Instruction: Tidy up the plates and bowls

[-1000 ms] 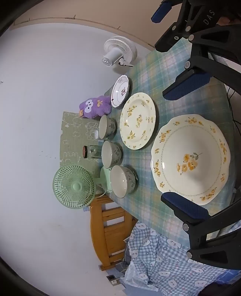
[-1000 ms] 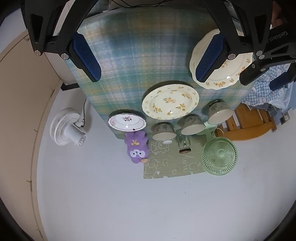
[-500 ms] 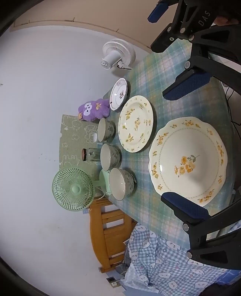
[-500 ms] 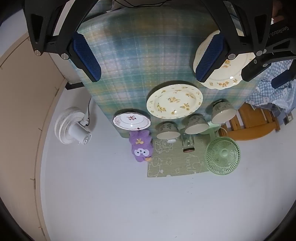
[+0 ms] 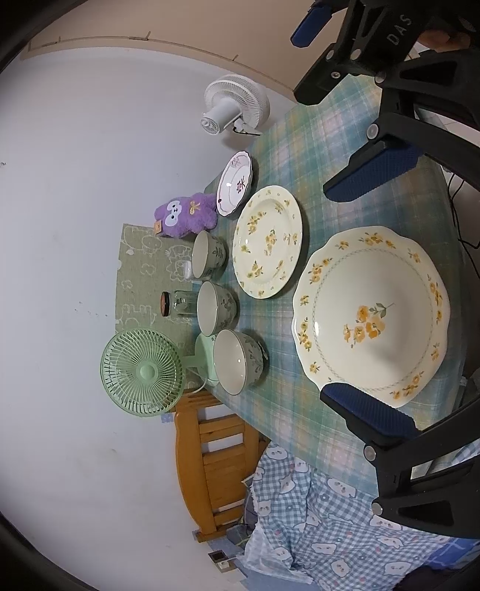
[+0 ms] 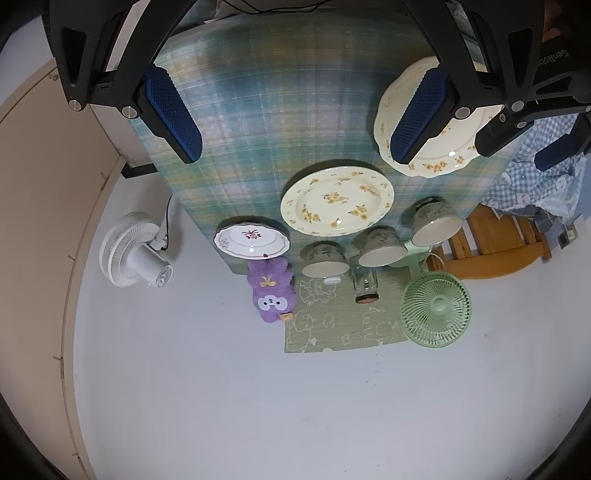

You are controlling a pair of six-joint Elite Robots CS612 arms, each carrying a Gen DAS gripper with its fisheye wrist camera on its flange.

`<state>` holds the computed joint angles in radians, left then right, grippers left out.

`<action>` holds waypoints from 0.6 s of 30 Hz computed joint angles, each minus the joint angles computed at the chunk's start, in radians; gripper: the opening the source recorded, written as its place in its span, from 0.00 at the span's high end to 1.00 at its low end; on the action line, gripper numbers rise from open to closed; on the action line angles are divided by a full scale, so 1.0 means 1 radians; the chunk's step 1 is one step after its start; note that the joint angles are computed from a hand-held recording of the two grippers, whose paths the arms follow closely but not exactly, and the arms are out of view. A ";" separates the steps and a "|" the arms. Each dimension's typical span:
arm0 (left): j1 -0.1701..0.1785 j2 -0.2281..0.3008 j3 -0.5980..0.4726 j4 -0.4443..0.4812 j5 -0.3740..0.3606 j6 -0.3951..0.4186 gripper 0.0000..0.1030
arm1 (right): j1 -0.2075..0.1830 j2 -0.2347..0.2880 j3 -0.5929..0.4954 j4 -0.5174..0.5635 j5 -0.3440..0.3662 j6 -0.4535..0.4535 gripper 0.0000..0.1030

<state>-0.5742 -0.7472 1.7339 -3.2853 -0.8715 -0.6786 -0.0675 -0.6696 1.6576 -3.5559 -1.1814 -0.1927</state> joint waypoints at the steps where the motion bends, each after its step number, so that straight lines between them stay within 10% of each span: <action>1: 0.000 0.000 0.000 0.000 -0.001 0.003 0.04 | 0.000 0.001 0.000 -0.002 -0.001 0.000 0.00; 18: -0.005 0.001 0.003 -0.013 0.027 0.007 0.04 | 0.000 -0.002 -0.002 0.000 0.013 -0.009 0.00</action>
<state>-0.5796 -0.7460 1.7366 -3.2985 -0.8441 -0.6712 -0.0676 -0.6720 1.6557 -3.5555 -1.1686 -0.2014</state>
